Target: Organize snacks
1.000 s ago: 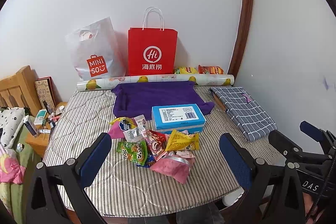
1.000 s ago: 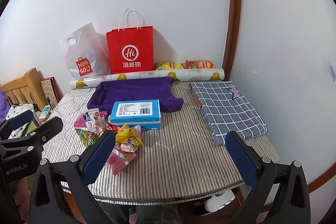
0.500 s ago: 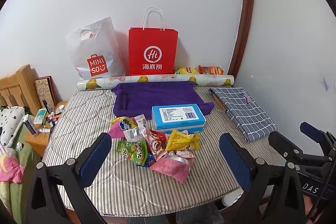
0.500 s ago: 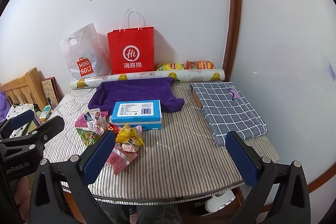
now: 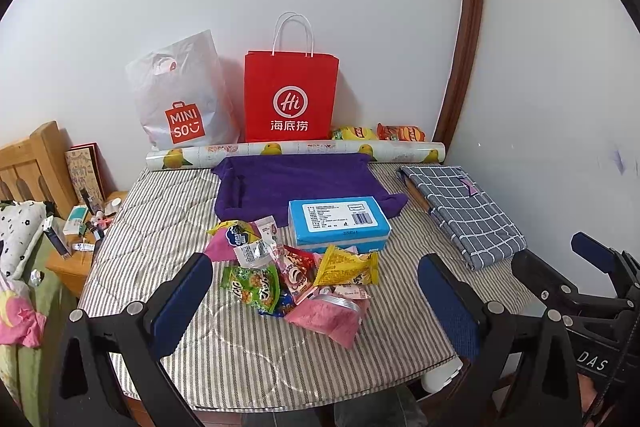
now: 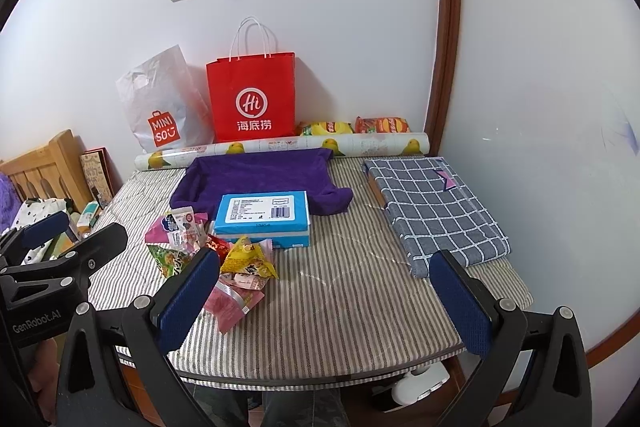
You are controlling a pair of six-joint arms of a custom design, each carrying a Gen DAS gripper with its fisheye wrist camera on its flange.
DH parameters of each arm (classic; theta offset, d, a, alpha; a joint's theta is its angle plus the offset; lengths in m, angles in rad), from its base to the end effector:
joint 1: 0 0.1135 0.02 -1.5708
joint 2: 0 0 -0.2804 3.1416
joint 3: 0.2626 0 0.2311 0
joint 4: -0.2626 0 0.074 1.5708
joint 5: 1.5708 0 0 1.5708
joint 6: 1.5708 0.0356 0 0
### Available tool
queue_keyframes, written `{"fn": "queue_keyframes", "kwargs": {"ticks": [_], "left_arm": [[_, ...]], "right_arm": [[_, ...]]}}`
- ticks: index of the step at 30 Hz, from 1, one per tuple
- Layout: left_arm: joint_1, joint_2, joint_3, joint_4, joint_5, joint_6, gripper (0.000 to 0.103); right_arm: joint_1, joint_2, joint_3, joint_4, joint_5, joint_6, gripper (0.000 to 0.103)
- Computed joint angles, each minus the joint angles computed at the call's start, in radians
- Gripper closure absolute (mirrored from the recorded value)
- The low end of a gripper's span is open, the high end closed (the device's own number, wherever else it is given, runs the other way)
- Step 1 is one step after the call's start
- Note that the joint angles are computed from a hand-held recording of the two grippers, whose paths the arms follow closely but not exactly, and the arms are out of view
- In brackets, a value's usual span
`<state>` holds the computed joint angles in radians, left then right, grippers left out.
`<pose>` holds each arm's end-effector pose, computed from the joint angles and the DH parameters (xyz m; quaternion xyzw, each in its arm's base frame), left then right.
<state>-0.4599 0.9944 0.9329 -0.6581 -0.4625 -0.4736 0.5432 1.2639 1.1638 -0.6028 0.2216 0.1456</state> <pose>0.1623 -0.0627 0.3250 -0.1007 0.8859 0.0056 0.4528 0.2149 0.1206 0.3479 -0.1325 0.8932 0.0467 0.4272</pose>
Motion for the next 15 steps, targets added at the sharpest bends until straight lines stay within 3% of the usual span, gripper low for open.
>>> {"fn": "queue_keyframes", "kwargs": {"ticks": [15], "left_arm": [[0.002, -0.003, -0.005, 0.003, 0.001, 0.001, 0.000]], "right_arm": [[0.009, -0.016, -0.019, 0.009, -0.007, 0.000, 0.000]]}}
